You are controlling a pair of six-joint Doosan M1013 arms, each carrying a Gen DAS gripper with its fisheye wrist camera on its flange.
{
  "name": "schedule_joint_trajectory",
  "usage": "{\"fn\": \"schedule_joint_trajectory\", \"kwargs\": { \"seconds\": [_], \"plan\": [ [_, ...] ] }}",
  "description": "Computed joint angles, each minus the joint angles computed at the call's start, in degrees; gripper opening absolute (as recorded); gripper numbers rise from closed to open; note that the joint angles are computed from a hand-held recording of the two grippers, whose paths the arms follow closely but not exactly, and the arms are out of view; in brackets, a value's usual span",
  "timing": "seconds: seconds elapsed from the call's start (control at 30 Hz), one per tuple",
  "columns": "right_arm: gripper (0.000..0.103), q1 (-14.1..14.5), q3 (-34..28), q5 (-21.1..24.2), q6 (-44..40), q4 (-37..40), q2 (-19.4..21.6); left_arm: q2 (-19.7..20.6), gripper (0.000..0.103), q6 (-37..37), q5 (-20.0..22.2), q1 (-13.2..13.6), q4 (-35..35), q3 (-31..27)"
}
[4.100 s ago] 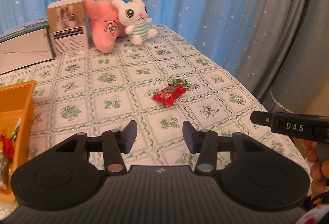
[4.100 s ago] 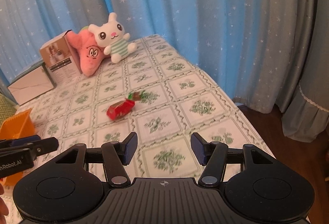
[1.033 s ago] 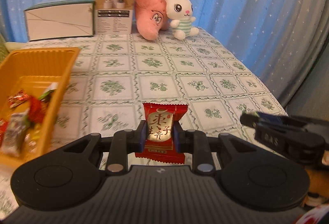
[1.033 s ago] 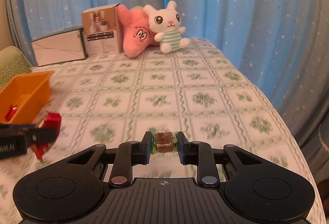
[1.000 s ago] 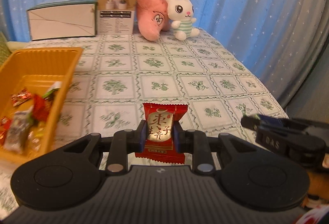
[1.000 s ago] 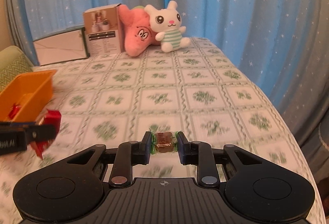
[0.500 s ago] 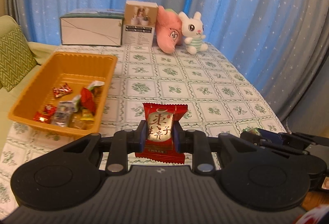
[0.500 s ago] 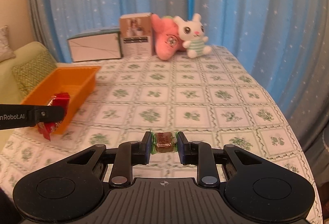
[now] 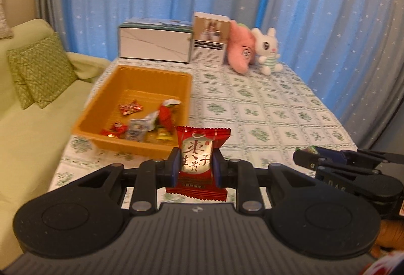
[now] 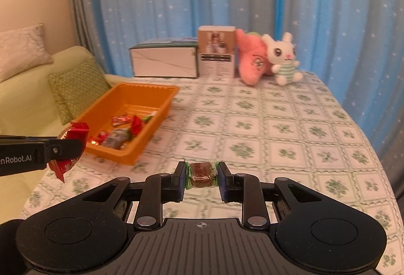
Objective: Organize snacks
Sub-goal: 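Carry the red date candy and green-wrapped candy over to the orange tray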
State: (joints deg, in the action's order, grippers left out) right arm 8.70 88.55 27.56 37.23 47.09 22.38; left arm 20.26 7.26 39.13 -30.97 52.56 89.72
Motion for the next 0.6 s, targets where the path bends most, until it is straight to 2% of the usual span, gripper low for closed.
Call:
{"fn": "schedule_joint_trajectory", "kwargs": {
  "seconds": [0.23, 0.6],
  "plan": [
    [0.026, 1.49, -0.29, 1.60, -3.12, 2.49, 0.08, -1.93, 0.023, -2.67, 2.39, 0.29, 1.27, 2.47],
    [0.026, 3.19, -1.14, 3.14, -4.82, 3.61, 0.62, -3.48, 0.023, -4.78, 3.31, 0.92, 2.00, 4.52]
  ]
}}
